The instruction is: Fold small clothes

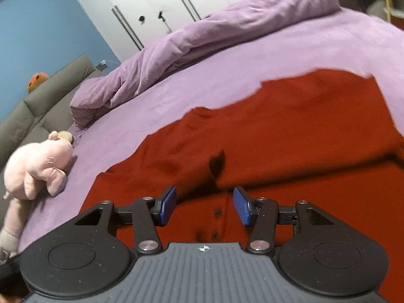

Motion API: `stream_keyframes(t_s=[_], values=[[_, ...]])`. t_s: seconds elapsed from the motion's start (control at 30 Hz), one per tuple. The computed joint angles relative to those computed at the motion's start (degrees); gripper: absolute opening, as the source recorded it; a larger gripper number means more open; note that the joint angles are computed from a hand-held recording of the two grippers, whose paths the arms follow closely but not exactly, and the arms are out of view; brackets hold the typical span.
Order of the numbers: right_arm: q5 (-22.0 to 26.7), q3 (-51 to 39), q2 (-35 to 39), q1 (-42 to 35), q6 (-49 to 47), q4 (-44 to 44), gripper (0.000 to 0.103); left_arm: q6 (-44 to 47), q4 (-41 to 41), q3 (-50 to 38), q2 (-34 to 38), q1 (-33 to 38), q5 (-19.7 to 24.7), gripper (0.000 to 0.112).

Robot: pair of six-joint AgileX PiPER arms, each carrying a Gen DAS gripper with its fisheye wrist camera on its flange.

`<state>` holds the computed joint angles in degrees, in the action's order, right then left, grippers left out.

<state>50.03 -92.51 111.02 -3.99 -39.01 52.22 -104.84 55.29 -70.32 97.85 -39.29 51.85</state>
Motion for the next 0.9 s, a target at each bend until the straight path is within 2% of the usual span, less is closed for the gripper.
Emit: stream_keyframes(t_s=[0.2, 0.23, 0.33, 0.4, 0.43, 0.53, 0.6, 0.63, 0.73, 0.83, 0.9], values=[[2.90, -13.32, 9.05, 4.56, 6.32, -7.65, 0.050, 1.17, -0.64, -0.63, 0.33, 0.50, -0.85, 0.045], [2.41, -13.82, 9.40, 5.14, 7.28, -9.13, 0.043, 2.46, -1.26, -1.22, 0.71, 0.89, -1.12, 0.045], [2.06, -16.98, 10.12, 6.41, 9.31, -14.24, 0.005, 6.20, -3.18, -3.47, 1.83, 1.79, -0.72, 0.045], [3.20, -19.45, 10.23, 5.66, 7.27, -13.19, 0.005, 6.57, -2.67, -4.51, 2.21, 1.85, -0.40, 0.045], [1.97, -19.17, 9.20, 4.63, 4.68, -10.72, 0.005, 6.69, -2.30, -4.99, 2.47, 1.92, -0.30, 0.045], [-7.52, -14.71, 4.94, 2.66, -0.37, -8.32, 0.005, 9.31, -3.34, -7.78, 4.24, 2.79, -0.57, 0.045], [-11.70, -15.27, 5.19, 2.42, 3.70, -16.11, 0.005, 13.08, -6.26, -10.80, 6.07, 3.75, -0.92, 0.045], [-12.13, -16.66, 6.32, 2.35, 7.39, -21.71, 0.005, 14.48, -6.92, -11.88, 6.81, 3.96, -1.17, 0.045], [-9.73, -20.93, 10.74, 0.80, 13.81, -30.81, 0.005, 17.40, -7.32, -15.01, 8.94, 3.82, -0.27, 0.046], [-1.34, -27.96, 16.21, -2.47, 16.70, -29.16, 0.007, 18.45, -8.04, -16.06, 9.68, 4.15, -0.64, 0.046], [0.54, -29.58, 17.82, -3.82, 18.67, -27.69, 0.020, 18.89, -8.51, -16.46, 9.98, 4.33, -0.60, 0.047]])
